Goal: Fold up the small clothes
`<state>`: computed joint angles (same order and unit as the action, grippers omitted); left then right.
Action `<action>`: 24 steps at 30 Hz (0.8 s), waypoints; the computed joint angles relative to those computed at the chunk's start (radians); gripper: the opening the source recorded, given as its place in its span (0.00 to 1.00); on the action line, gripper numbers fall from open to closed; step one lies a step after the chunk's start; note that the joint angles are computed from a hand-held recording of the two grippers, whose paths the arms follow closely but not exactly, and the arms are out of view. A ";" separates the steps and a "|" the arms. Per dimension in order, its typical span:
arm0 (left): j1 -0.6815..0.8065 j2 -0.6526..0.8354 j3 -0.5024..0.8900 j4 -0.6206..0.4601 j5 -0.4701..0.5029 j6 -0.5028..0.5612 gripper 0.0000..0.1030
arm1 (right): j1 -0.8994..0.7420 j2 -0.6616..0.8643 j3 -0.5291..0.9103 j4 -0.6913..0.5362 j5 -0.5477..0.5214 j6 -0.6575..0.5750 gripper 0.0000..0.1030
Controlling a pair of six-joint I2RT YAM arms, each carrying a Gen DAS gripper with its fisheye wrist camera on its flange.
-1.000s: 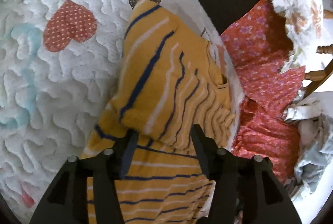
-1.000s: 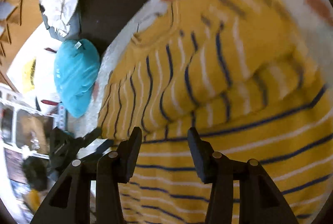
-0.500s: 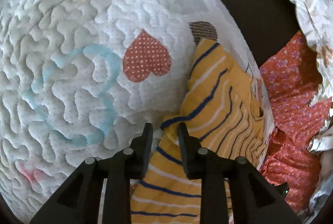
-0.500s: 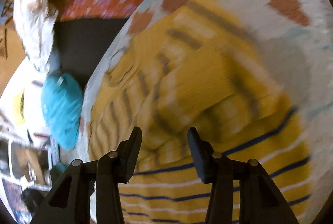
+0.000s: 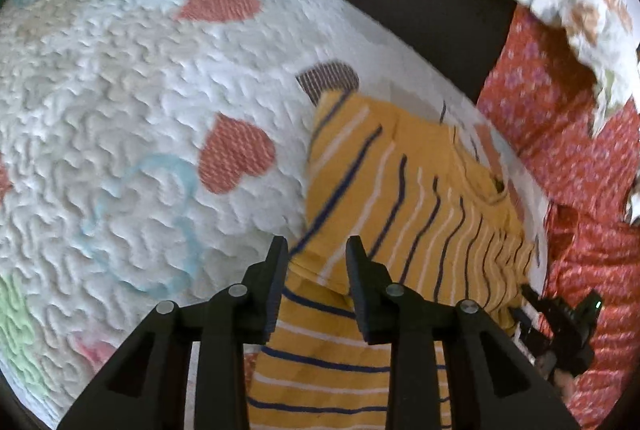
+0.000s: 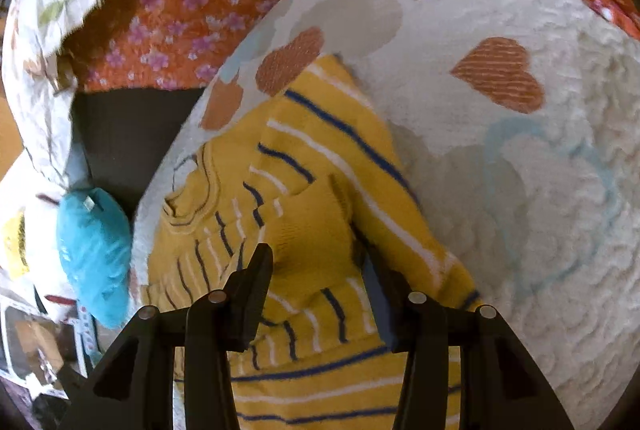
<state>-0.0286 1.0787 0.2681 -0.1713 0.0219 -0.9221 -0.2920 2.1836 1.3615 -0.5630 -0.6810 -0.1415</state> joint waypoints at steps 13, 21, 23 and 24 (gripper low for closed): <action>-0.018 0.204 0.019 0.056 0.040 0.023 0.45 | 0.092 -0.139 -0.090 0.126 0.337 -0.118 0.10; -0.018 -0.024 -0.028 0.001 -0.048 0.034 0.44 | 0.179 -0.418 -0.336 0.238 0.234 -0.230 0.10; 0.017 0.127 -0.021 0.085 0.032 0.039 0.44 | 0.222 -0.372 -0.325 0.199 0.215 -0.239 0.10; 0.038 0.213 -0.009 0.112 0.075 0.043 0.45 | 0.236 -0.344 -0.314 0.187 0.210 -0.232 0.10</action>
